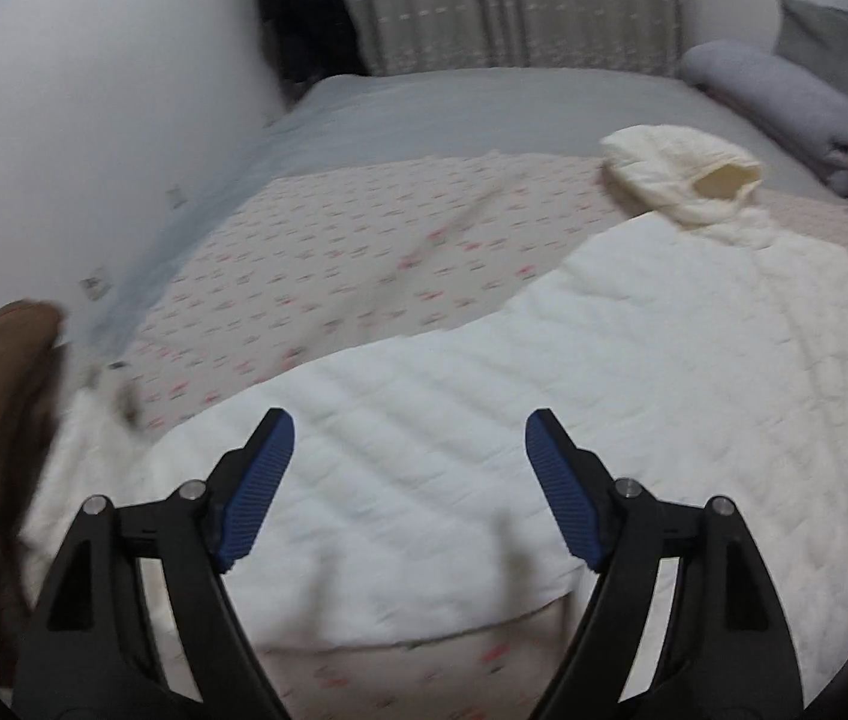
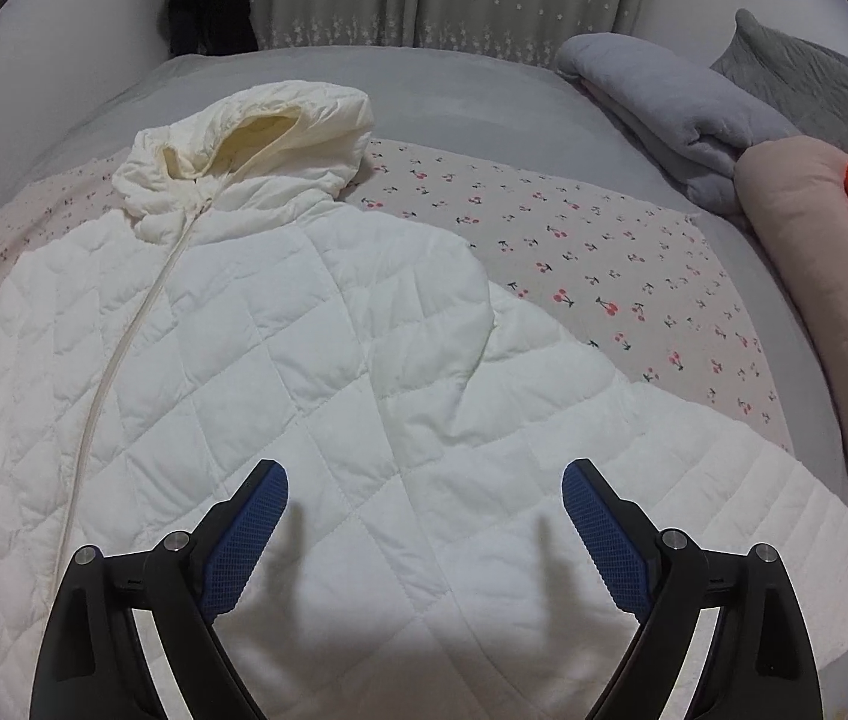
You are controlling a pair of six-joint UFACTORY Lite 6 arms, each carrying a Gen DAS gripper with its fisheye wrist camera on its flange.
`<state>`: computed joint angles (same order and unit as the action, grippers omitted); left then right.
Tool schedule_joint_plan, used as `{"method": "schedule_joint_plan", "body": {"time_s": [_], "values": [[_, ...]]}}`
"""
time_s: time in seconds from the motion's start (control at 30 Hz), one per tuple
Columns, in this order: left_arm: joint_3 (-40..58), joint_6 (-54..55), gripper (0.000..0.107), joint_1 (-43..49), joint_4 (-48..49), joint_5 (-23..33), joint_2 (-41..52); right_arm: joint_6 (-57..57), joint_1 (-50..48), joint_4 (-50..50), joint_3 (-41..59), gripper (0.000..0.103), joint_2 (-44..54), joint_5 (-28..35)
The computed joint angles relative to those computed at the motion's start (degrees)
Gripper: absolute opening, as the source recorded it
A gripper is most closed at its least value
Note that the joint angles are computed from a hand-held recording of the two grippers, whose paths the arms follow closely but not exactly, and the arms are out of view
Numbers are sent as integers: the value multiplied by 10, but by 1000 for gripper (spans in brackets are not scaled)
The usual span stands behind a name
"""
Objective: Fold large clothes
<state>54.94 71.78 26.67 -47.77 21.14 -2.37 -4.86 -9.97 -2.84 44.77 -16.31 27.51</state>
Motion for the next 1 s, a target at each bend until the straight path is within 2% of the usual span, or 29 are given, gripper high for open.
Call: {"method": "schedule_joint_plan", "body": {"time_s": [0.07,0.1,0.2,0.23,0.33,0.37,0.5,0.57,0.63,0.73,0.8,1.0], "values": [[25,112,80,-28,-114,19,67,-70,-34,74,10,94,20,-8],[31,139,80,-44,-147,9,98,-105,-54,109,14,94,31,-10],[64,139,80,-74,-166,-66,198,-205,-130,189,24,94,60,-6],[75,172,81,-58,-195,-69,230,-242,-160,212,24,94,68,-2],[65,302,85,28,-317,23,250,-422,-278,306,17,94,99,-6],[62,303,85,39,-318,25,246,-482,-315,342,14,94,105,-7],[15,298,85,47,-249,-23,190,-706,-479,476,24,95,129,53],[6,250,85,51,-182,-47,167,-723,-517,471,38,95,127,86],[-5,210,85,64,-127,-48,131,-684,-541,430,58,95,114,122],[-53,243,85,102,-127,-9,32,-689,-595,434,86,95,96,187],[-72,181,86,102,-71,21,-40,-682,-627,435,100,95,82,215],[-84,-29,89,58,82,140,-148,-644,-698,390,122,95,72,233]]}}
